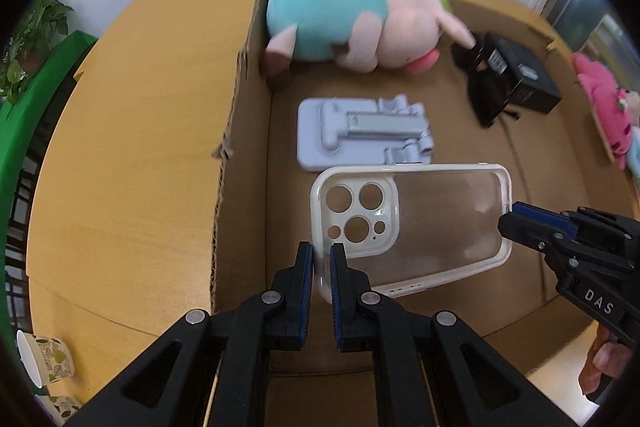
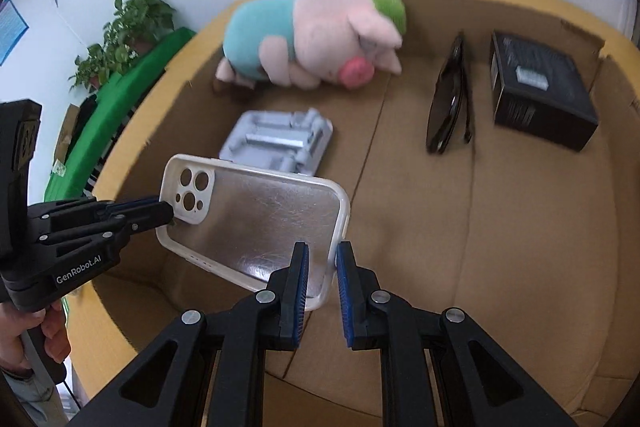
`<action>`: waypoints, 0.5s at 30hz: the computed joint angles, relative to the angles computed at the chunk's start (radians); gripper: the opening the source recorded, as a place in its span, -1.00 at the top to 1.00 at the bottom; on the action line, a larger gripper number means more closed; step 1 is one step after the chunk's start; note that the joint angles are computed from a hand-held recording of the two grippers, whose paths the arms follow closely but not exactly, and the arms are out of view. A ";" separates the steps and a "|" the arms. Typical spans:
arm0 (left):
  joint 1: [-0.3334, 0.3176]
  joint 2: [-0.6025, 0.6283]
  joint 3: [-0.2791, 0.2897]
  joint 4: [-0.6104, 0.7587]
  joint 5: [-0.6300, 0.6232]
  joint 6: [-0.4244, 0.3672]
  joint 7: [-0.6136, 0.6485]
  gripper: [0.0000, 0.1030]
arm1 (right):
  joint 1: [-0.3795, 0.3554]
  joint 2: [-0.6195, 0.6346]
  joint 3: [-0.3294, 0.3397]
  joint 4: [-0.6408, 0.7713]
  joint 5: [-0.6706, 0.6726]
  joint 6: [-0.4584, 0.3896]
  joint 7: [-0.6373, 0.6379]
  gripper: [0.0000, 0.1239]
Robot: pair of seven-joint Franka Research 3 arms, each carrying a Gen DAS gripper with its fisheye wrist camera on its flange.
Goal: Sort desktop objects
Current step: 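Lift the phone case and lower it into the cardboard box, then open both grippers to release the phone case in the box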
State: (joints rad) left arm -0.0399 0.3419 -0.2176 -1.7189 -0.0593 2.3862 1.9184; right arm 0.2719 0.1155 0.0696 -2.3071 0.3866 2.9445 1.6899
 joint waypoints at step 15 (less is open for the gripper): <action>-0.062 -0.015 0.032 -0.030 0.244 -0.001 -0.159 0.86 | -0.027 0.046 0.041 0.031 0.189 -0.042 -0.049 0.16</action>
State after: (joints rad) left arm -0.1015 0.3268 -0.1851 -1.7489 0.1845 2.3848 1.7591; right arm 0.2451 0.1618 0.1111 -2.2758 0.5754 2.9027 1.6409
